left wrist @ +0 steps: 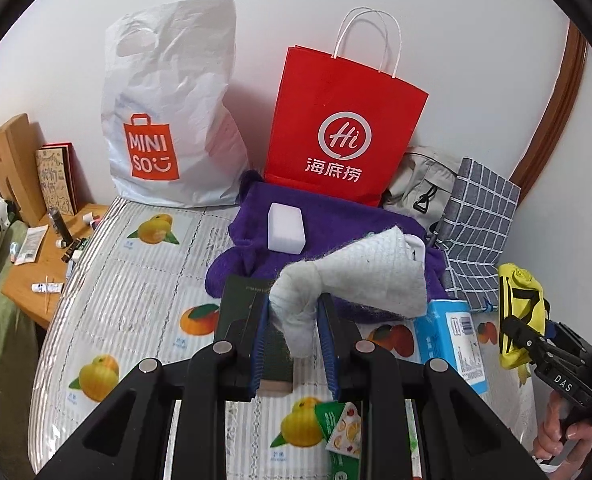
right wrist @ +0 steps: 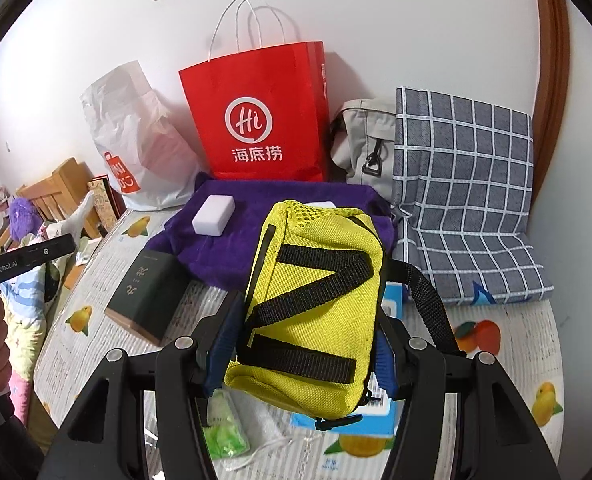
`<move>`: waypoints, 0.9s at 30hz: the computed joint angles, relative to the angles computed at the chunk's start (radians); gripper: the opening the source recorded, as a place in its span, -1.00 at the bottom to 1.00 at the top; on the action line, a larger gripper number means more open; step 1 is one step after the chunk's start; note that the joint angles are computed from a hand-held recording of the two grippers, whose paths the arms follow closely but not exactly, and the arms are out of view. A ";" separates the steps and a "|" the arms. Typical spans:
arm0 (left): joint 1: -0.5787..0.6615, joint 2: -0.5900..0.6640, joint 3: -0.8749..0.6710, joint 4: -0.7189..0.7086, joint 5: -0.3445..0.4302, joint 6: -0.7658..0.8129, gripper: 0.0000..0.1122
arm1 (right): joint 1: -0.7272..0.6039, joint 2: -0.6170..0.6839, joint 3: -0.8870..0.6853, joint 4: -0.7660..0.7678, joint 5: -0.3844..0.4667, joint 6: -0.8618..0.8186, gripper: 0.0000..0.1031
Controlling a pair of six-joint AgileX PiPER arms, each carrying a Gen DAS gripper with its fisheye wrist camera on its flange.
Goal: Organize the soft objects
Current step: 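Carry the white tissue toward the purple towel with the left tool while the right tool carries the pouch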
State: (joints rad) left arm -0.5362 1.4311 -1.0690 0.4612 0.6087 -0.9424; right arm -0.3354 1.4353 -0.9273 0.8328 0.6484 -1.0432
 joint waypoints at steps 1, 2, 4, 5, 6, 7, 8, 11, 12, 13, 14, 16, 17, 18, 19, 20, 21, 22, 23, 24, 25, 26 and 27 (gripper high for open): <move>0.001 0.013 -0.013 0.001 0.002 0.003 -0.59 | 0.007 0.017 -0.015 -0.003 -0.004 0.007 0.13; 0.000 0.024 -0.026 0.005 0.005 0.004 -0.59 | 0.014 0.032 -0.029 -0.007 -0.009 0.015 0.13; 0.000 0.052 -0.056 0.012 0.010 0.009 -0.59 | 0.026 0.066 -0.062 -0.017 -0.018 0.036 0.13; 0.002 0.061 -0.067 0.013 0.010 0.013 -0.59 | 0.030 0.079 -0.076 -0.019 -0.019 0.043 0.13; 0.004 0.070 -0.077 0.011 0.010 0.021 -0.59 | 0.034 0.094 -0.091 -0.020 -0.020 0.048 0.13; 0.007 0.083 -0.092 0.009 0.013 0.028 -0.59 | 0.039 0.109 -0.107 -0.022 -0.022 0.054 0.13; 0.011 0.097 -0.107 0.008 0.015 0.034 -0.59 | 0.042 0.121 -0.122 -0.024 -0.024 0.060 0.13; 0.025 0.131 -0.141 -0.005 0.013 0.054 -0.59 | 0.054 0.160 -0.172 -0.031 -0.027 0.085 0.13; 0.030 0.139 -0.149 -0.010 0.011 0.061 -0.59 | 0.058 0.172 -0.186 -0.031 -0.029 0.091 0.13; 0.036 0.152 -0.161 -0.017 0.009 0.071 -0.59 | 0.064 0.185 -0.204 -0.036 -0.032 0.102 0.13; 0.042 0.163 -0.170 -0.023 0.008 0.078 -0.59 | 0.069 0.194 -0.216 -0.043 -0.036 0.115 0.13; 0.056 0.181 -0.186 -0.049 0.006 0.104 -0.59 | 0.080 0.217 -0.246 -0.046 -0.039 0.127 0.13; 0.064 0.191 -0.193 -0.066 -0.002 0.123 -0.59 | 0.085 0.227 -0.260 -0.047 -0.040 0.130 0.13; 0.069 0.198 -0.200 -0.072 -0.004 0.132 -0.59 | 0.091 0.235 -0.270 -0.051 -0.042 0.138 0.13; 0.072 0.210 -0.211 -0.070 -0.001 0.134 -0.59 | 0.096 0.248 -0.286 -0.054 -0.045 0.146 0.13; 0.077 0.223 -0.224 -0.068 0.003 0.138 -0.59 | 0.100 0.259 -0.300 -0.057 -0.045 0.152 0.13; 0.085 0.237 -0.238 -0.080 0.008 0.152 -0.59 | 0.105 0.275 -0.319 -0.064 -0.047 0.164 0.13; 0.091 0.246 -0.250 -0.090 0.012 0.162 -0.59 | 0.108 0.285 -0.331 -0.069 -0.050 0.173 0.13; 0.098 0.259 -0.266 -0.101 0.020 0.177 -0.59 | 0.112 0.298 -0.347 -0.072 -0.053 0.179 0.13; 0.102 0.267 -0.276 -0.103 0.025 0.186 -0.59 | 0.115 0.315 -0.368 -0.077 -0.054 0.186 0.13; 0.106 0.278 -0.290 -0.095 0.032 0.189 -0.59 | 0.118 0.328 -0.383 -0.080 -0.053 0.193 0.13; 0.110 0.286 -0.300 -0.092 0.037 0.191 -0.59 | 0.121 0.344 -0.404 -0.085 -0.050 0.204 0.13; 0.117 0.299 -0.313 -0.094 0.042 0.198 -0.59 | 0.124 0.361 -0.425 -0.087 -0.045 0.212 0.13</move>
